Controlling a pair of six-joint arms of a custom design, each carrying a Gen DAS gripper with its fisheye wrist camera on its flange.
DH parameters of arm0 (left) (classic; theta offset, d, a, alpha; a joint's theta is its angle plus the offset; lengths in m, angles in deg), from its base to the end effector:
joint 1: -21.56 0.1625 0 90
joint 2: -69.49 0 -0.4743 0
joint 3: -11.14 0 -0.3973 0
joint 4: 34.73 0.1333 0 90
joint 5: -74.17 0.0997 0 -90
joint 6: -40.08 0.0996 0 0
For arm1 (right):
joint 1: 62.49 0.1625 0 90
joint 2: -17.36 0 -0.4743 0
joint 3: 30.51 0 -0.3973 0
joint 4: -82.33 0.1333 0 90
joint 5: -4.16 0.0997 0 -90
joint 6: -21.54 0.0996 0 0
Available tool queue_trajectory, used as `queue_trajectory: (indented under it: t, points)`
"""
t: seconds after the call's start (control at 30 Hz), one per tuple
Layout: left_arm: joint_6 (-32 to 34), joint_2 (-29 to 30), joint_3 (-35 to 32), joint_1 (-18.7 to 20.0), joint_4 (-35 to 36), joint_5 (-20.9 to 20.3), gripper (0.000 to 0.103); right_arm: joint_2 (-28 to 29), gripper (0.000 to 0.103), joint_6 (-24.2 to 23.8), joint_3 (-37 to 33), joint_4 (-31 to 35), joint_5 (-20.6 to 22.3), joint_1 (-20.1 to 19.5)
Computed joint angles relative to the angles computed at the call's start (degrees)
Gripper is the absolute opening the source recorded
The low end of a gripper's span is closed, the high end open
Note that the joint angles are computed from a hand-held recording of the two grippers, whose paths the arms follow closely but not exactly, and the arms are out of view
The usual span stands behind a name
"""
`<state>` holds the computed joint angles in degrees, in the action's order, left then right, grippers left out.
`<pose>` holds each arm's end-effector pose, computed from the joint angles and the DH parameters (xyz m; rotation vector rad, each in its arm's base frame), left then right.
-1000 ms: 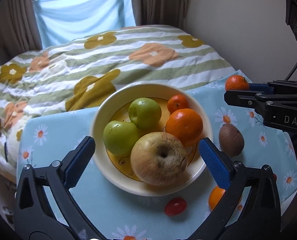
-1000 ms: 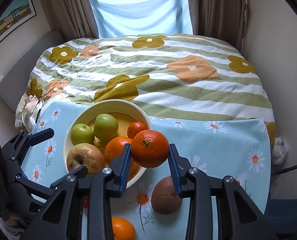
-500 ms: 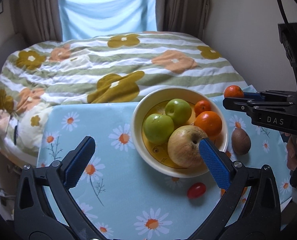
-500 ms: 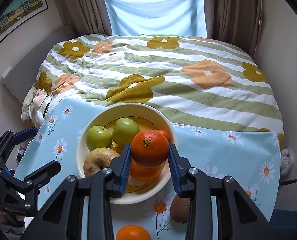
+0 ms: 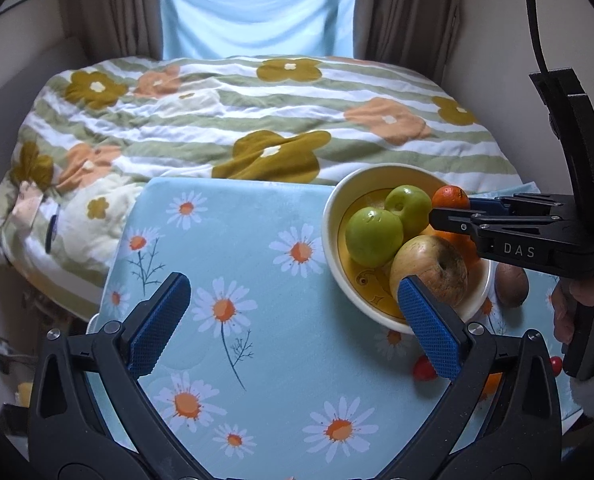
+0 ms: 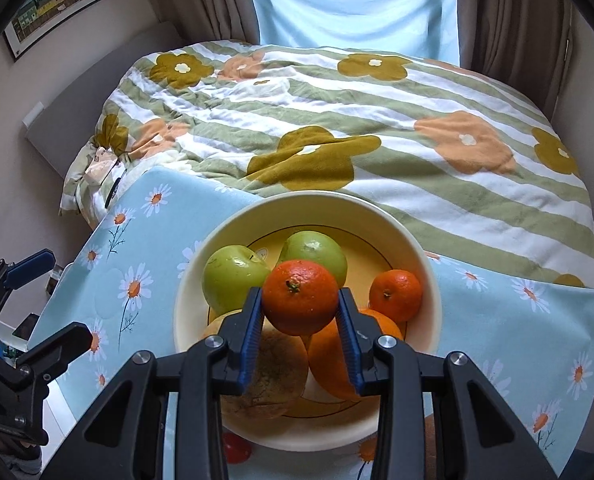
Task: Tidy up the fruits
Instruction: 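Lower the tangerine into the bowl and open the right gripper, then withdraw both grippers from the bowl toward the remaining fruit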
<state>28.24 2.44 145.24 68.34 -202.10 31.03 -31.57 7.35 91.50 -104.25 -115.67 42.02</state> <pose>-0.1582 -0.4691 0.1843 0.5610 2.3458 -0.6758 0.2197 -0.5145 0.1005 0.4998 -2.5289 0.5373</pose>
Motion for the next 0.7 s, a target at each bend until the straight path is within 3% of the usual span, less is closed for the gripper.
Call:
queue_trajectory:
  t: [0.1,0.13,0.17,0.23,0.7]
  points:
    - [-0.74,-0.52,0.65,0.25,0.15,0.08,0.103,0.47,0.034,0.18,-0.39,0.51,-0.67,0.1]
    - [-1.11,-0.59,0.69,0.17,0.5,0.13,0.103,0.57,0.047,0.1,-0.38,0.25,-0.99,0.17]
    - [-1.25,-0.71,0.8,0.17,0.68,0.18,0.103,0.67,0.069,0.02,-0.35,-0.22,-1.04,0.28]
    - [-1.43,-0.93,1.05,0.11,0.81,0.24,0.103,0.35,0.095,-0.45,0.24,-1.49,-0.06,0.23]
    - [-1.02,-3.73,2.51,-1.61,1.46,-0.56,0.103,-1.06,0.103,1.31,3.28,-6.37,-1.92,1.93]
